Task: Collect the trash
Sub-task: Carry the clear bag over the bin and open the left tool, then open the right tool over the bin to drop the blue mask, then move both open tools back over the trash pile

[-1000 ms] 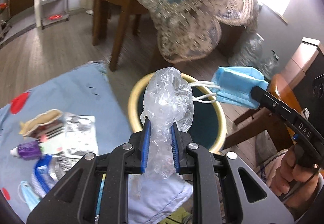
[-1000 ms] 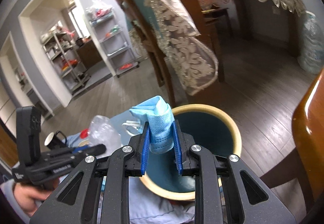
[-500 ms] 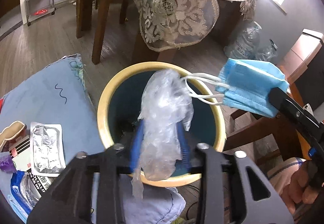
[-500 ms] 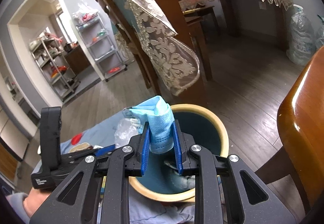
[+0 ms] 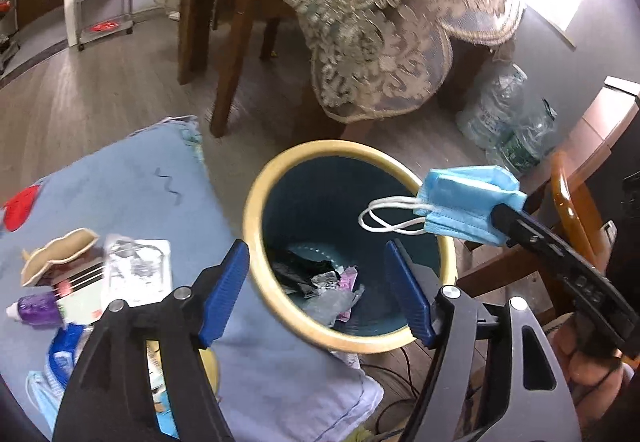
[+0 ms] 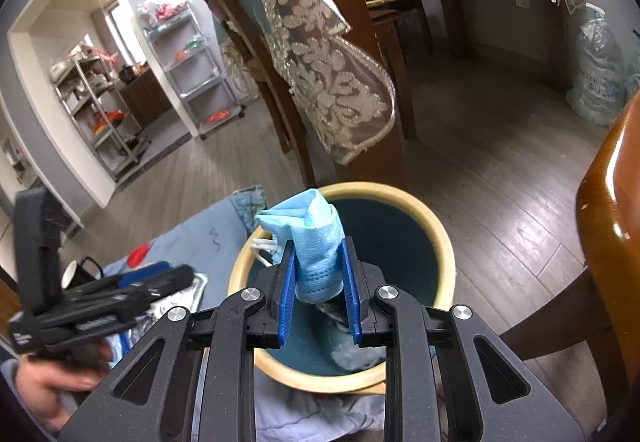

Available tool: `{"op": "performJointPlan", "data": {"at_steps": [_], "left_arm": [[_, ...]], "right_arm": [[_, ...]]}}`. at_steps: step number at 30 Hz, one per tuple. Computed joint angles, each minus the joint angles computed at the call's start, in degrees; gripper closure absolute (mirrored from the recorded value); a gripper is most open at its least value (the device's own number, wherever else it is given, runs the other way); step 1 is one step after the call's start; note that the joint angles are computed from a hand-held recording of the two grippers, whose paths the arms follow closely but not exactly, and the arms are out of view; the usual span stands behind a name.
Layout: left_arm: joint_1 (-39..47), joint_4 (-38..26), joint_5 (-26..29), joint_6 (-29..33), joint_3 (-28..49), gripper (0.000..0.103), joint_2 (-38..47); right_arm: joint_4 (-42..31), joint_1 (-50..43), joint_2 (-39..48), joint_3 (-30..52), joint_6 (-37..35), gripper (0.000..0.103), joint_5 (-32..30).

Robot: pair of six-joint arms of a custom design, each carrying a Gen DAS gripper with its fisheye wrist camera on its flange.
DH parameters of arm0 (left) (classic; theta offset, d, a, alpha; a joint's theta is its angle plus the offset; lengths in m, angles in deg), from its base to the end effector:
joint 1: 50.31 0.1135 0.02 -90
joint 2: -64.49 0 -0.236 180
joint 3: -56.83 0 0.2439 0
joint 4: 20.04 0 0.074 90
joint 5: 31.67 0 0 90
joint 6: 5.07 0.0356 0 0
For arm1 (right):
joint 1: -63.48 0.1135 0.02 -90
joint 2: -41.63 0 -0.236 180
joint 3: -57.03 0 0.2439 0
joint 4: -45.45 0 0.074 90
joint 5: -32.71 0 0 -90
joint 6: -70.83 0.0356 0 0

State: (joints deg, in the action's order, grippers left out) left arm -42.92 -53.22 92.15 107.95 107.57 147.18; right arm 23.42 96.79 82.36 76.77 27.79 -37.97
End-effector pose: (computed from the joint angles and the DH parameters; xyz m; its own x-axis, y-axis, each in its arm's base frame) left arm 0.2410 0.0113 0.1245 -0.7791 0.2266 -0.5845 0.4671 0.8316 -0.3003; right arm 0.1298 0.0712 0.1067 -0.6202 0.4178 -0.6640 0.2010 0.9028 0.3803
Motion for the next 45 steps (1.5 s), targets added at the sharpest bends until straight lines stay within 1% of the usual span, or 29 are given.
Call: {"op": "performJointPlan", "data": {"at_steps": [3,6,9,10,11,14,20,26,31,35,40,45], "left_arm": [[3.65,-2.61,0.87,2.29,0.88,0.030,-0.97],[8.47,-5.69,1.96,6.31,2.29,0.029,-1.62],[12.90,-8.32,3.03,9.75,3.96,0.028,-1.40],[14.17,-8.93,3.28,10.67,4.44,0.027,-1.23],[15.33,-9.36,3.42,11.41,4.92,0.027,-1.03],[19.37,-11.07,4.00,13.81,6.88,0.027,0.19],[26.44,-13.86,5.29,16.88,11.32,0.026,4.24],[31.39,-15.14,5.13,19.39,14.57,0.026,8.21],[34.13,-12.78,1.02,19.88,15.59,0.026,10.95],[35.76,-12.88,-0.90,20.86,17.45,0.026,14.49],[37.34,-13.86,-2.36,23.78,18.50,0.026,17.45],[38.77,-15.12,-4.52,24.27,19.51,0.027,21.66]], "right_arm": [[2.35,0.62,4.34,0.83,0.20,0.079,-0.01],[4.65,0.49,8.85,1.72,0.44,0.074,-0.45],[6.54,0.23,10.83,1.88,0.53,0.064,-0.99],[7.10,0.37,11.57,2.01,0.71,0.057,-0.83],[7.56,0.74,12.04,2.06,1.02,0.052,-0.49],[9.20,1.84,14.12,2.51,1.23,0.049,-0.09],[13.14,4.26,20.28,4.93,0.53,0.045,-0.04],[17.11,7.51,28.25,8.49,-0.92,0.042,-0.78],[19.48,10.25,33.53,10.98,-1.88,0.042,-1.86],[20.53,11.98,37.41,13.33,-2.51,0.042,-3.14],[22.48,13.93,42.81,16.15,-2.90,0.042,-5.00],[24.89,16.57,48.83,19.12,-2.38,0.042,-7.34]]}}
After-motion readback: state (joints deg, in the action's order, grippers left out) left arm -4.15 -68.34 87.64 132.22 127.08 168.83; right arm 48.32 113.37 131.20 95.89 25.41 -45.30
